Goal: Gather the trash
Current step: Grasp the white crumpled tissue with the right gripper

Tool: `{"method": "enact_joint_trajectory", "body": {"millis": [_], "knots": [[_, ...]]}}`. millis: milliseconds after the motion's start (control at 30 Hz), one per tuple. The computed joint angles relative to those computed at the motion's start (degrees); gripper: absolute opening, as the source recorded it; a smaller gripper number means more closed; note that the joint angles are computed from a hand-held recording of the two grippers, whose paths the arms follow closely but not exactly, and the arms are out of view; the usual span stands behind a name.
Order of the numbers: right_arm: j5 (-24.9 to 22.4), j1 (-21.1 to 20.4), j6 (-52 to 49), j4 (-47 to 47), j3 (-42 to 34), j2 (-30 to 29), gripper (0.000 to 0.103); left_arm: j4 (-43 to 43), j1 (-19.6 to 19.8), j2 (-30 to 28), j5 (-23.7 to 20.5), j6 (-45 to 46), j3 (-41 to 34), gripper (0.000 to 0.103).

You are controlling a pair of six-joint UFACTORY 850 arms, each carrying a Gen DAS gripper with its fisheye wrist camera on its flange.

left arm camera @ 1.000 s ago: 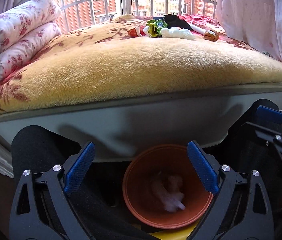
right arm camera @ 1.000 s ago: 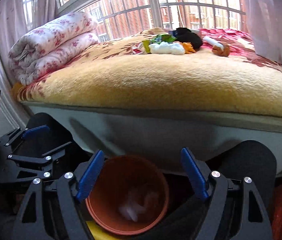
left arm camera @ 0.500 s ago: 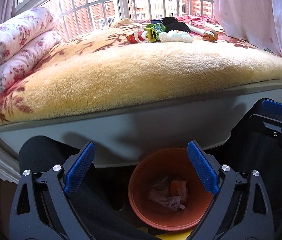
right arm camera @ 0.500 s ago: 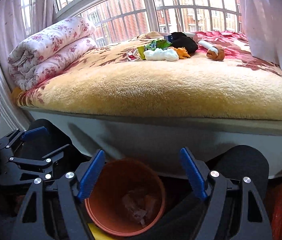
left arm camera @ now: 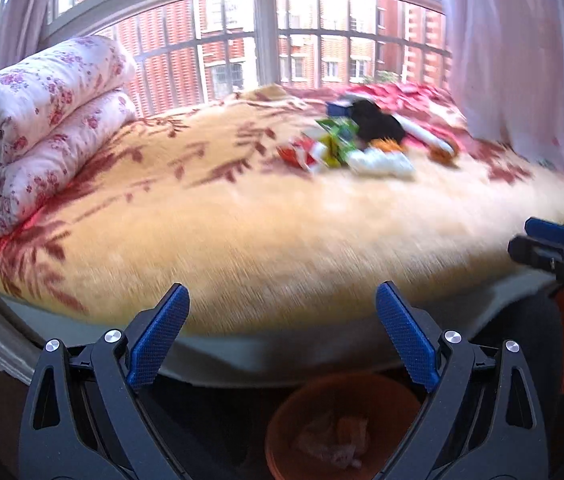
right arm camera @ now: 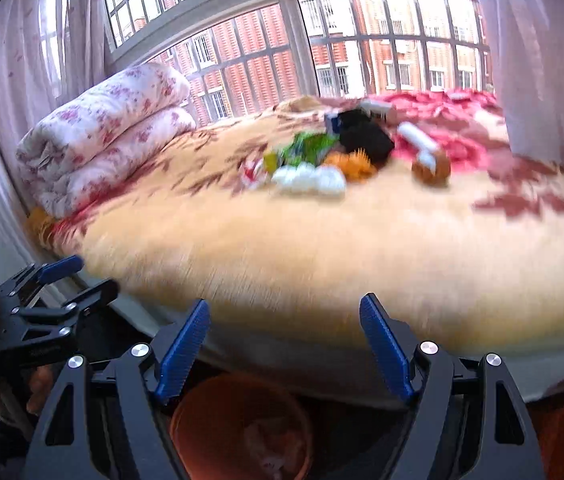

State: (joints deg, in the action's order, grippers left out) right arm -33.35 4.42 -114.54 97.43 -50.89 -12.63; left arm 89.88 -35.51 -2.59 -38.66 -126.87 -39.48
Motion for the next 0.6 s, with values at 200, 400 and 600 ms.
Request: {"method": "enact_joint_trajectory", "body": {"millis": [200, 400, 600], "knots": [[3.7, 4.4, 10.5, -9.0, -16.8, -11.4, 0.077, 1.5, 4.0, -0.6, 1.2, -3.6, -1.0, 0.092], [-0.5, 6.8, 31.7, -38.1, -37.7, -25.9, 0.077, 3.0, 6.8, 0.2, 4.8, -6.4, 0.3, 0.092], [-8.1, 9.1, 41.4, -51.5, -48.4, -33.4, 0.050, 3.5, 7.5, -0.1, 5.4, -6.0, 0.5, 0.092]]}}
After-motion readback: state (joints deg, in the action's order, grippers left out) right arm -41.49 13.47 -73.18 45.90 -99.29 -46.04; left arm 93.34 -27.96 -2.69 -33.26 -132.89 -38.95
